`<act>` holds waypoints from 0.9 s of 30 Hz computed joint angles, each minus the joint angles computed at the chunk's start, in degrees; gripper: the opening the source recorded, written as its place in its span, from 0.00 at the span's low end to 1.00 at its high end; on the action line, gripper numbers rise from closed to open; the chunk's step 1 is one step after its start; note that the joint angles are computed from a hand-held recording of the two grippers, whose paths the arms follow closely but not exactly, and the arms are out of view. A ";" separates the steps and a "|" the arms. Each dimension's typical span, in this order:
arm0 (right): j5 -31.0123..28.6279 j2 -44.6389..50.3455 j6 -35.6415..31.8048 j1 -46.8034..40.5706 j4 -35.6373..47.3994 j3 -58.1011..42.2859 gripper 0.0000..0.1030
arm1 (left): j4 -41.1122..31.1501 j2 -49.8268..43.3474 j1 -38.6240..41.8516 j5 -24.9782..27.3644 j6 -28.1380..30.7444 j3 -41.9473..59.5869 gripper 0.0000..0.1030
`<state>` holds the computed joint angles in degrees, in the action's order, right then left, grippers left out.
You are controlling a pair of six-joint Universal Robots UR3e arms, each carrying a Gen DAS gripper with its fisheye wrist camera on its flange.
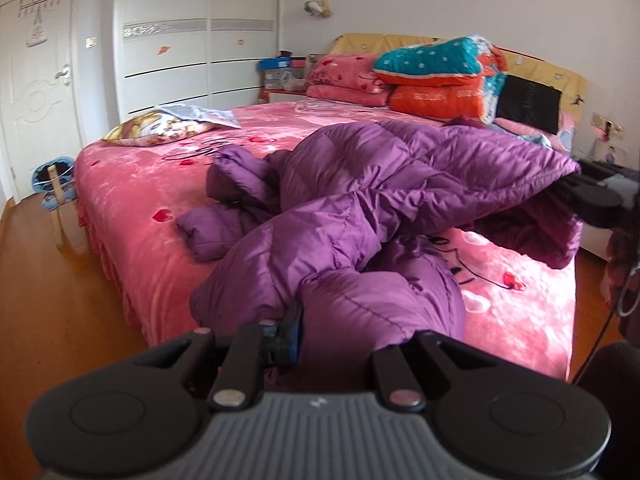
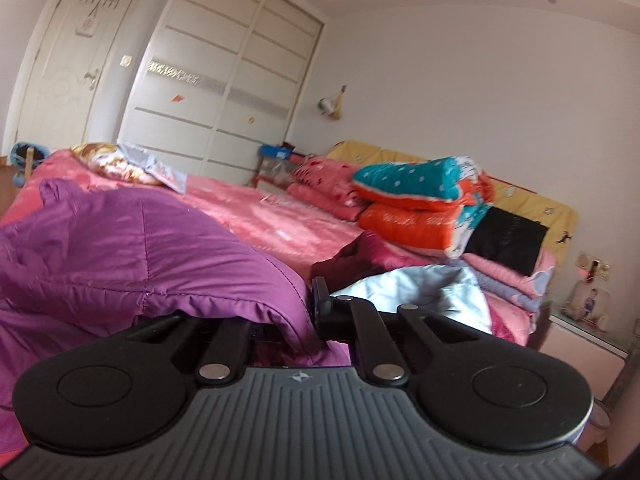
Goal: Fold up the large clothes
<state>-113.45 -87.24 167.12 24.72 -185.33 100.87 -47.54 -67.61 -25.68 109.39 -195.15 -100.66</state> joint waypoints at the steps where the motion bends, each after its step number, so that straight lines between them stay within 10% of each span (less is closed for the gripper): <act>1: -0.47 -1.40 0.08 0.03 -0.02 1.11 0.08 | 0.13 -0.02 -0.22 -0.27 0.35 0.07 0.08; 20: -14.18 -19.93 0.43 -0.75 6.84 11.40 0.08 | 5.79 -2.51 -9.50 -4.28 12.09 2.38 0.14; 27: -11.49 -24.83 4.85 -5.18 21.42 14.48 0.09 | 4.37 -6.40 -11.02 -5.69 16.42 5.56 0.14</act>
<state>-124.94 -112.08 171.97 19.54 -163.91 115.35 -43.17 -74.00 -36.70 103.70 -178.73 -95.09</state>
